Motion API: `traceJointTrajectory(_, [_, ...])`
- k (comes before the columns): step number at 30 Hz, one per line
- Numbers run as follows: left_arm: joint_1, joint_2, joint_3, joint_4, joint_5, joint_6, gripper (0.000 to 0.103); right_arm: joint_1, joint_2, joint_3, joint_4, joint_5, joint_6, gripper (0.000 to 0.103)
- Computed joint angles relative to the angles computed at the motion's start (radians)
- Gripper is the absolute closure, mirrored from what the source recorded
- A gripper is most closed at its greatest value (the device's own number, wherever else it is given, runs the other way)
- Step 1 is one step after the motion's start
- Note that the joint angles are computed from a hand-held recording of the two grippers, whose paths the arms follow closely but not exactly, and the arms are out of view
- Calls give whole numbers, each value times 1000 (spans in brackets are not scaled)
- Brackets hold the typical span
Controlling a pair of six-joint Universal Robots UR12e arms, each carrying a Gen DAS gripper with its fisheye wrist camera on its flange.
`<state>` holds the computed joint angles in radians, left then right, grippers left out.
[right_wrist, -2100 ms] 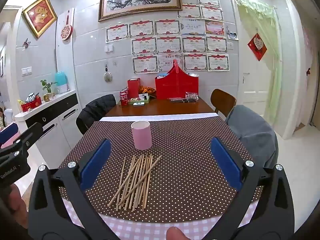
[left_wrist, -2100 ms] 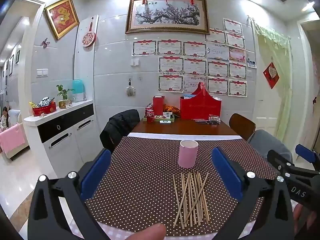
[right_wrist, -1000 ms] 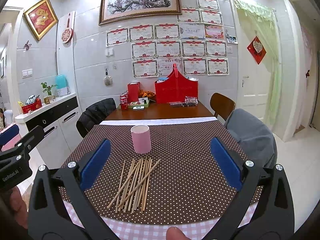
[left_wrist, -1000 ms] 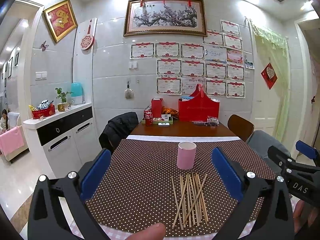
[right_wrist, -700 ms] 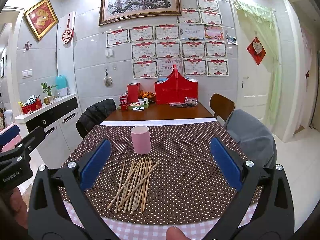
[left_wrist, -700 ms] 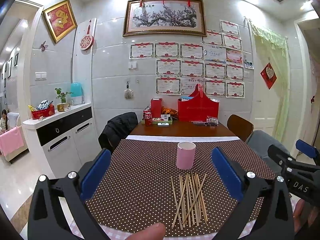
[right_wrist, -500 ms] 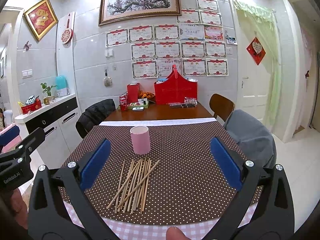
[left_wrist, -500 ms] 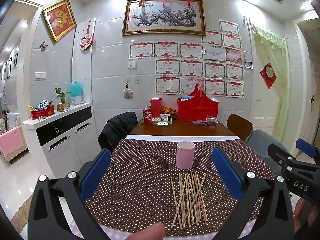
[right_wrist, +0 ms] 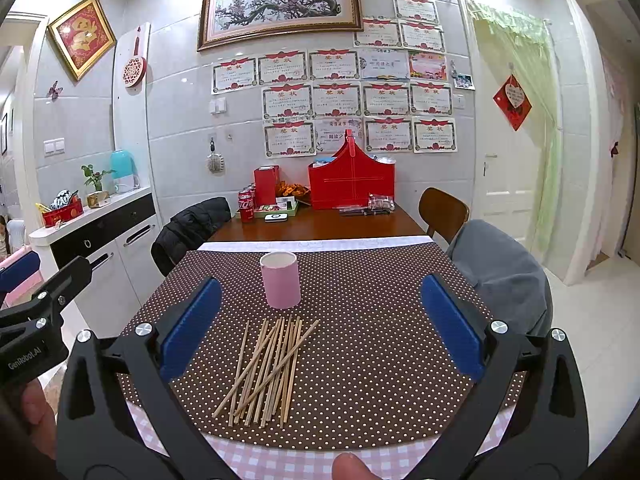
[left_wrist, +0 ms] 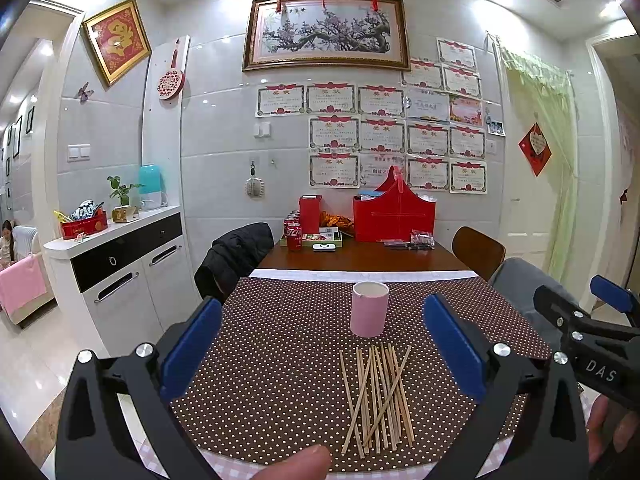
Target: Organize utensils
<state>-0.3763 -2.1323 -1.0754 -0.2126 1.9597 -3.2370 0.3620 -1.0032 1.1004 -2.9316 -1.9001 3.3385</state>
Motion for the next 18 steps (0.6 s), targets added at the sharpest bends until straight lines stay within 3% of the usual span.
traceJointTrajectory(18, [-3,-10,7,-7,1,-2,4,0,2,-6,15,8,-1,5])
